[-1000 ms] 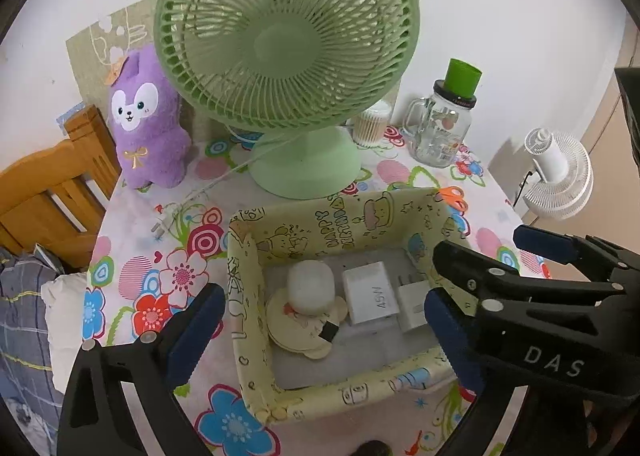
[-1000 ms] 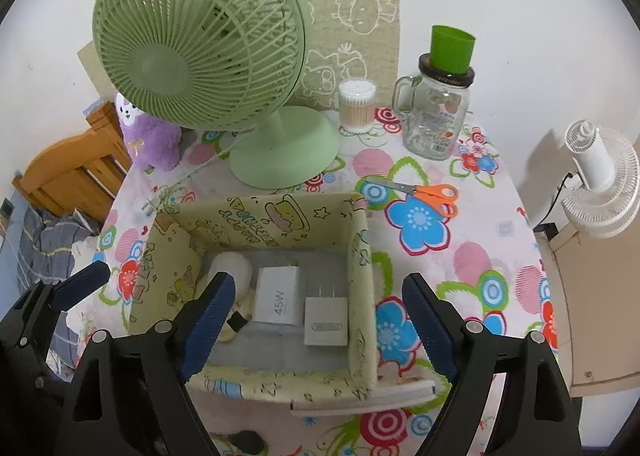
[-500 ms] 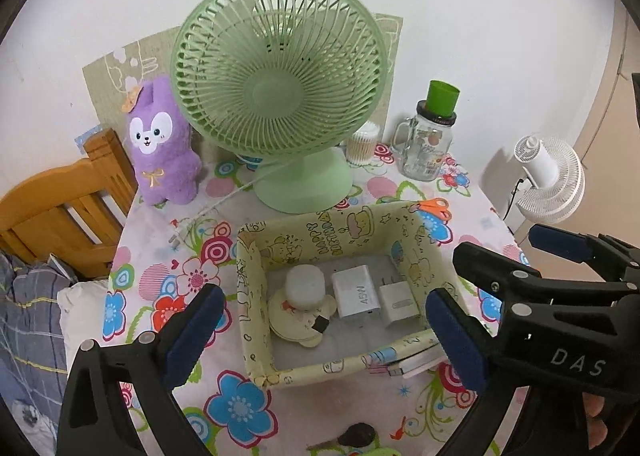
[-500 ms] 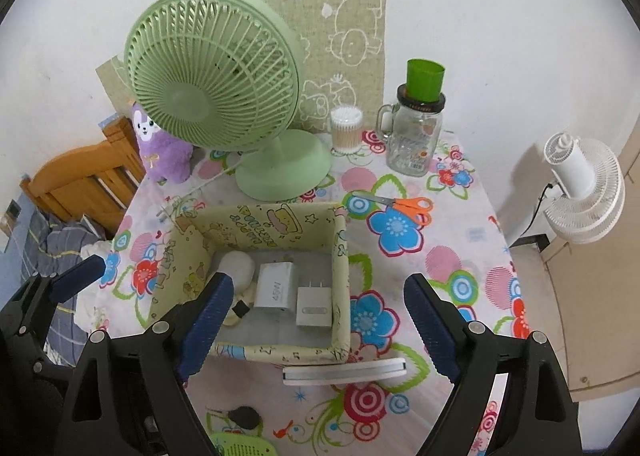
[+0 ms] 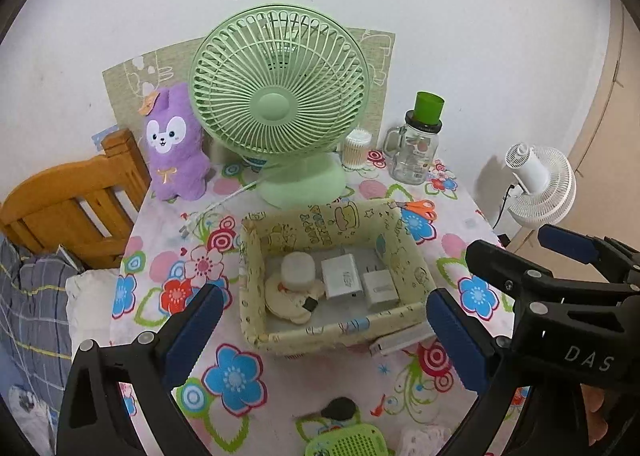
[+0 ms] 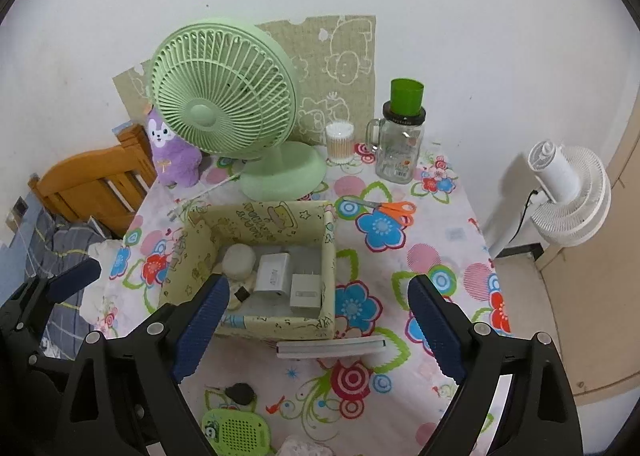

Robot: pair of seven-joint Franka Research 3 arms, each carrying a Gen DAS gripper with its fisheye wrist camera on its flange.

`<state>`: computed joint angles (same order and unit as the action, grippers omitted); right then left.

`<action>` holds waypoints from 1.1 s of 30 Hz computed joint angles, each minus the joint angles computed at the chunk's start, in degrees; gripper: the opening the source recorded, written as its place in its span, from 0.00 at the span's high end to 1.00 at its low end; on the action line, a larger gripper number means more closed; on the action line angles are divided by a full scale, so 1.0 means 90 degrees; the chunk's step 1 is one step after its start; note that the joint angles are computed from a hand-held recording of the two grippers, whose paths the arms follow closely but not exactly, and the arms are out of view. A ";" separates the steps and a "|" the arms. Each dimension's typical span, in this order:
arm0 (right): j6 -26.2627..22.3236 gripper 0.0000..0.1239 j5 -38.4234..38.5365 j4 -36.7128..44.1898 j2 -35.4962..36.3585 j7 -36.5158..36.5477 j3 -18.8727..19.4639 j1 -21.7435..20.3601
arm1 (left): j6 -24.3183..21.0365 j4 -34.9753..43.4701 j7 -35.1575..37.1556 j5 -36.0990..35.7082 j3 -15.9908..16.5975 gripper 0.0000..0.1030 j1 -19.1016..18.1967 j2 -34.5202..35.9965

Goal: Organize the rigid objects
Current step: 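Withdraw both grippers from the box back toward the remaining items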

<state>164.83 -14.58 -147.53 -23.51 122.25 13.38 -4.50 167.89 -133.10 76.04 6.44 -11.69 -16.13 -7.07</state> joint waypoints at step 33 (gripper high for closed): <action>-0.0181 0.22 0.0502 -0.1294 -0.2015 -0.0539 0.0546 -0.0524 | 0.0024 -0.1064 -0.1077 0.0609 0.0097 0.00 -0.0383 -0.1209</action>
<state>163.20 -10.06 -159.18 -41.64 117.40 18.29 -9.22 168.11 -142.67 66.35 11.92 -10.82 -19.57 -17.95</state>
